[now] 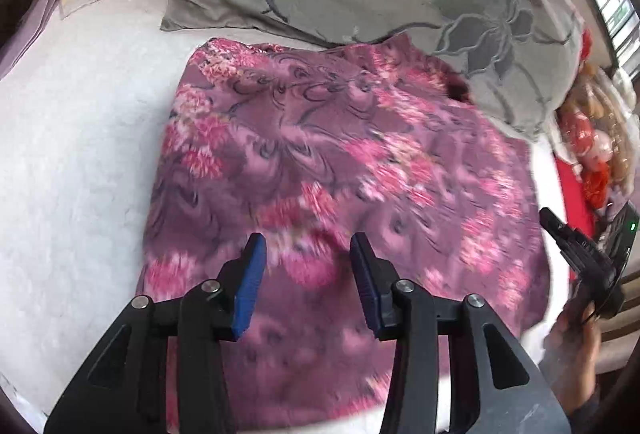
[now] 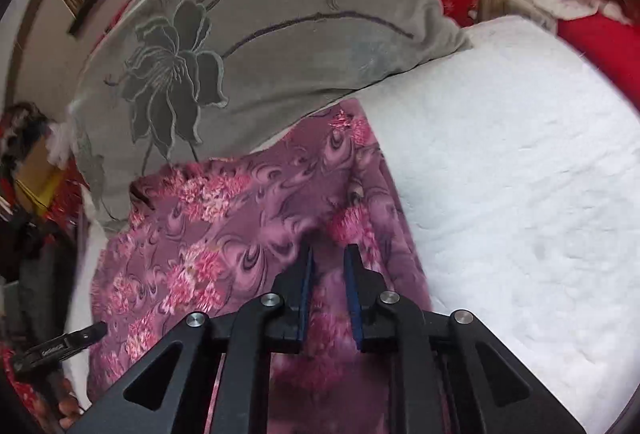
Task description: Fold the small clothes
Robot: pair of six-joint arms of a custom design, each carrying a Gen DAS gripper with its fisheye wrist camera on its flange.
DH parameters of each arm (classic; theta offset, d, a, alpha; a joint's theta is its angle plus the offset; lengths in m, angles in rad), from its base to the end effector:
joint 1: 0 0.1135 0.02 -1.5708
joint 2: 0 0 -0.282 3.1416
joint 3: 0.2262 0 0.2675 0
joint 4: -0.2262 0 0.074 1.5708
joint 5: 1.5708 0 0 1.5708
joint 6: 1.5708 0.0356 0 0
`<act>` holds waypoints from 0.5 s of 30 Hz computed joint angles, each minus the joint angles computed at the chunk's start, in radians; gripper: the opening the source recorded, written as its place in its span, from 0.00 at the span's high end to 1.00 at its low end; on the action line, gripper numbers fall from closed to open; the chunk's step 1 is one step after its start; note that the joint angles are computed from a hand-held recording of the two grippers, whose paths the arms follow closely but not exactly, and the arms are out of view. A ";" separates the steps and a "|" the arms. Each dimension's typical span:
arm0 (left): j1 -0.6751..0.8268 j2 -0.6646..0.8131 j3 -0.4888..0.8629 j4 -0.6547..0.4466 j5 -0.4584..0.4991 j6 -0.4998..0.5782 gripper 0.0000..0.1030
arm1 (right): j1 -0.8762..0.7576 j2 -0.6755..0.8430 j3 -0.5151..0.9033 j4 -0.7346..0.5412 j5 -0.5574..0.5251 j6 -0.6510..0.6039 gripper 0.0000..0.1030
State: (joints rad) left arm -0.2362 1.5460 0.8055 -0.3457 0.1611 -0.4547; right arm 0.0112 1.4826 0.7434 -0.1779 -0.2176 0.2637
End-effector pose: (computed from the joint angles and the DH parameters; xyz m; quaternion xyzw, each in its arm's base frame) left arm 0.2872 -0.0750 0.1673 -0.0863 0.9640 -0.1545 0.1986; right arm 0.2943 0.0110 0.1768 0.0840 0.9384 0.1456 0.3021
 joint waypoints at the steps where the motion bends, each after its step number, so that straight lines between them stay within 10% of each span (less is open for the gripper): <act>1: 0.005 -0.052 -0.042 0.014 0.017 -0.024 0.57 | 0.001 -0.044 -0.022 0.003 -0.006 -0.023 0.80; 4: -0.019 -0.089 -0.114 0.026 -0.019 -0.084 0.39 | 0.021 -0.141 -0.104 -0.007 0.053 -0.099 0.57; 15: -0.206 -0.062 -0.136 -0.035 -0.201 -0.126 0.15 | 0.056 -0.339 -0.263 -0.142 0.110 -0.207 0.57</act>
State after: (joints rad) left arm -0.4425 1.4839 0.6695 -0.3806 -0.0399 -0.5809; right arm 0.0671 1.1433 0.4800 -0.3197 -0.1079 0.0564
